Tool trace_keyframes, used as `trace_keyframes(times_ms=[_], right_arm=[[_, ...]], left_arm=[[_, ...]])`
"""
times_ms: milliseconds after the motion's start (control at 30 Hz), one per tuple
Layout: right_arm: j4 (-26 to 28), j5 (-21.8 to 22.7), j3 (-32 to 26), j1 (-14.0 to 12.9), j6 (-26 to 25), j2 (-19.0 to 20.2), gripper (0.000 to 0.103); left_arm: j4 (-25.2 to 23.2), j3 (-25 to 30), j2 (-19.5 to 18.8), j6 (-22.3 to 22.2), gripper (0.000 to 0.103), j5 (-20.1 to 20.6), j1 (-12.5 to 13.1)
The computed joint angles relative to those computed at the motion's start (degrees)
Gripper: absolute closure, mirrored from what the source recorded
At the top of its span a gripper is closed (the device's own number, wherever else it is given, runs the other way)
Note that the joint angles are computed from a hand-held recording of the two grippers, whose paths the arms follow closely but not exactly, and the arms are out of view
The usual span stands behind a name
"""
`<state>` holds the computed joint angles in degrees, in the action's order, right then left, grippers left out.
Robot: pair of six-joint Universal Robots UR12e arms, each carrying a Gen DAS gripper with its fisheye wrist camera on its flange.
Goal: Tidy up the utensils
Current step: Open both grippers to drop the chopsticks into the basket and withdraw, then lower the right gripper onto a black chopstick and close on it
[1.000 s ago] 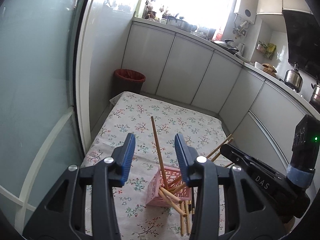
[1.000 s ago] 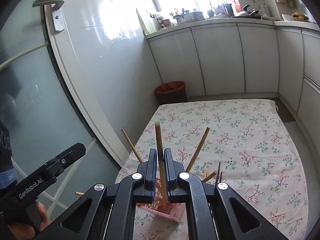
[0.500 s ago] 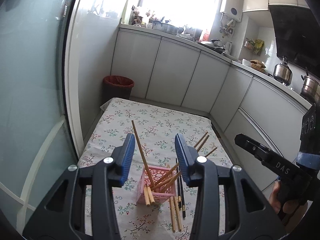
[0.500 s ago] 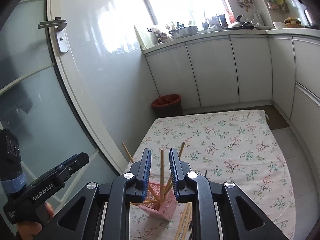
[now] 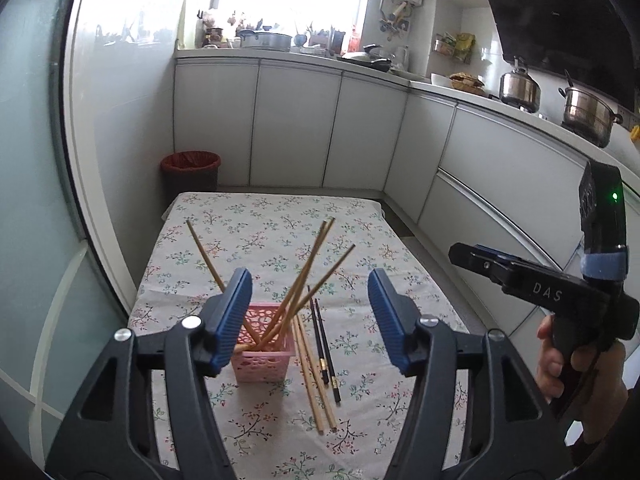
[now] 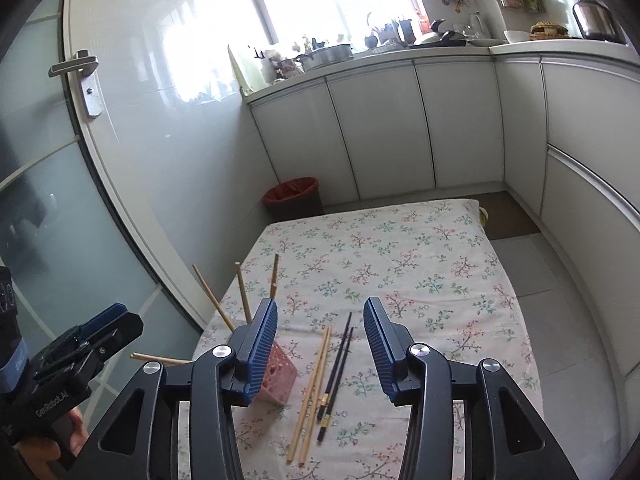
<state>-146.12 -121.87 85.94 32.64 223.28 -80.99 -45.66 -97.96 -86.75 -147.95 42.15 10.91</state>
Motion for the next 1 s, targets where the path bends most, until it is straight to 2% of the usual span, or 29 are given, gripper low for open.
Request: trace_keyframes(times_ms=[67,200,367,467,600,733,833,1000], right_arm=[[2.0,0.6,0.6,-0.3,1.3,-0.7,0.048],[4.9,2.2,2.4,-1.1,3.5,-2.2,0.042],[8.3,6.5,4.3,-2.8,6.0,-3.3,0.040],[9.5,10.9,5.0,-4.3,7.3,-3.1,0.040],[10.6,17.9,5.6,-6.7,8.8,-1.8,0.040],[11.3,24.5,5.2,-8.7,8.8,0.4,0.040],[10.5,29.2,4.8,-10.0,8.8,2.2,0.046],[9.7,34.7,3.0,-11.7,10.2,5.7,0.074]], left_arm=[[-2.8,-0.4,0.7,2.7,0.034,0.4,-0.5],[-10.7,-0.3,1.3,8.5,0.033,2.3,-1.4],[-17.5,-0.1,0.9,10.2,0.033,6.7,-2.4],[-19.5,-0.4,0.4,9.9,0.033,9.4,-2.9],[-22.0,-0.2,0.0,10.2,0.033,10.8,-3.3],[-20.4,-0.5,-0.2,10.1,0.033,11.0,-3.4],[-19.7,-0.3,-0.6,9.8,0.033,12.2,-3.8],[-19.0,0.2,-1.4,9.4,0.034,13.1,-3.8]])
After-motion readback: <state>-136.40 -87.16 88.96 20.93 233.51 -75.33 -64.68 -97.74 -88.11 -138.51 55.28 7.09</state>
